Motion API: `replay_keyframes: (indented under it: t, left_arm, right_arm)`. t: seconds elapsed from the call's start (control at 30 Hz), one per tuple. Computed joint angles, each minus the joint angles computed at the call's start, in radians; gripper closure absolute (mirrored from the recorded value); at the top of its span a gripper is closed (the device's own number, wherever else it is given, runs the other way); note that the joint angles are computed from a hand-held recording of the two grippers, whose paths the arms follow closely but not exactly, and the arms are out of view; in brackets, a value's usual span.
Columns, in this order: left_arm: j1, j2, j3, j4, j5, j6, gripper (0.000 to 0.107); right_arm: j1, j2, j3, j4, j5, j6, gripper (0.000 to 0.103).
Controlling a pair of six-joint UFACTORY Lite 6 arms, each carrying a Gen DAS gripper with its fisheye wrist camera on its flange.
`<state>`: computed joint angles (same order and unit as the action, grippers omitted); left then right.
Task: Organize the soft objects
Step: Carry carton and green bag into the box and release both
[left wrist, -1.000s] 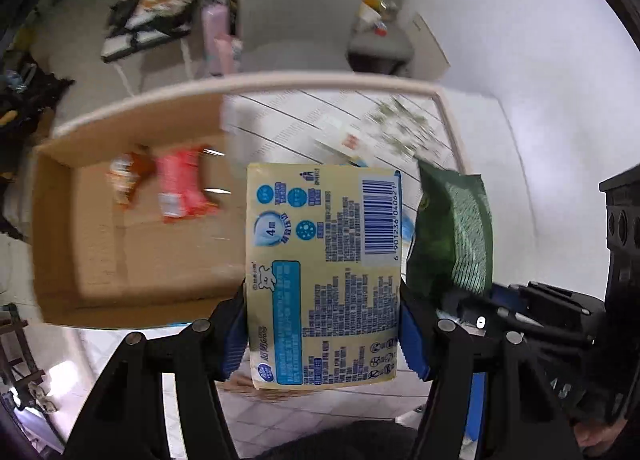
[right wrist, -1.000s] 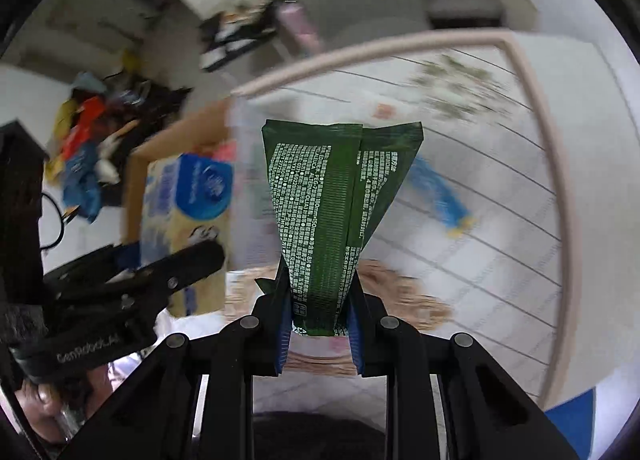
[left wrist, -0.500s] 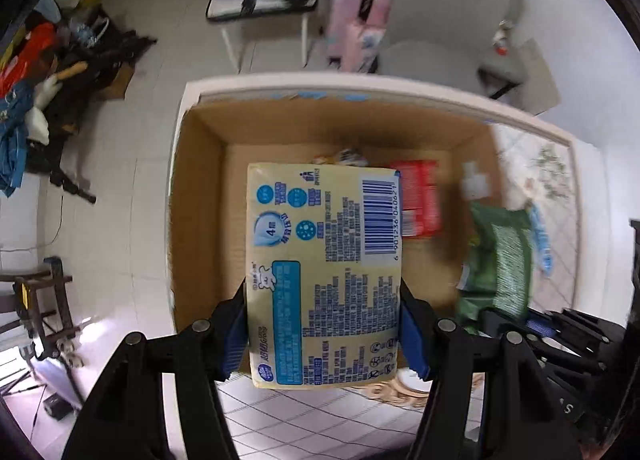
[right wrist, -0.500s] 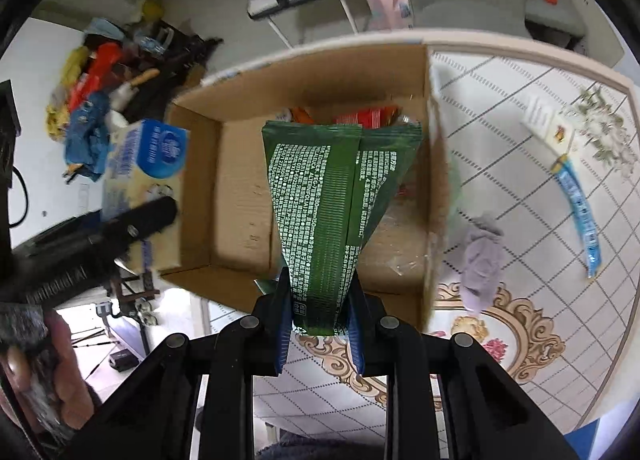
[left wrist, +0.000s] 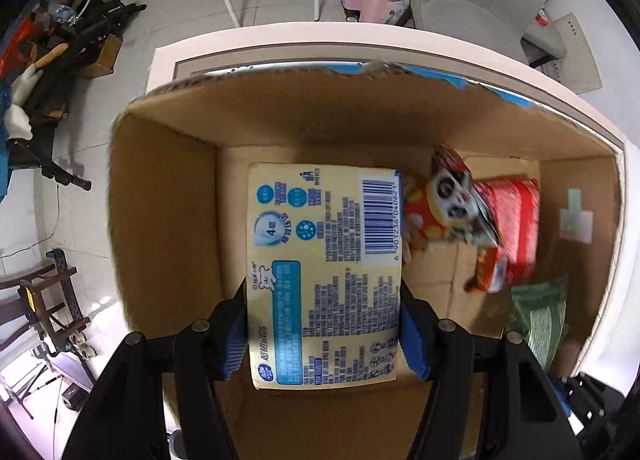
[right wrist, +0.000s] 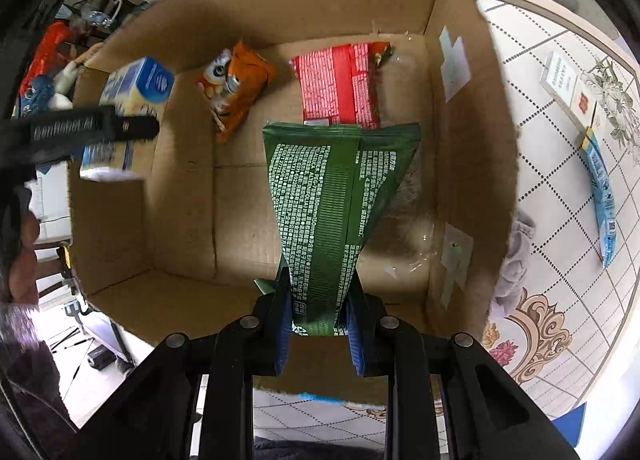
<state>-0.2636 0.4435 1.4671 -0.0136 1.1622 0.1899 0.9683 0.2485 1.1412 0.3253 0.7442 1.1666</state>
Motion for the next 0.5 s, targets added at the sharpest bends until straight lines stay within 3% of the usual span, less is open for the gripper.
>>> replay_keyframes:
  t: [0.27, 0.3, 0.43, 0.5]
  left_arm:
    - [0.035, 0.134, 0.135, -0.005, 0.025, -0.012, 0.045]
    - [0.045, 0.142, 0.158, -0.016, 0.044, -0.006, 0.045]
    - [0.074, 0.114, 0.186, -0.048, 0.095, 0.009, 0.045]
    - [0.079, 0.098, 0.188, -0.045, 0.101, 0.018, 0.045]
  right_arm:
    - [-0.014, 0.094, 0.037, 0.061, 0.031, -0.071, 0.076]
    - [-0.014, 0.085, 0.035, 0.06, 0.033, -0.066, 0.073]
    - [-0.004, 0.043, 0.026, 0.015, 0.04, -0.005, 0.042]
    - [0.002, 0.029, 0.045, -0.025, 0.067, 0.034, 0.041]
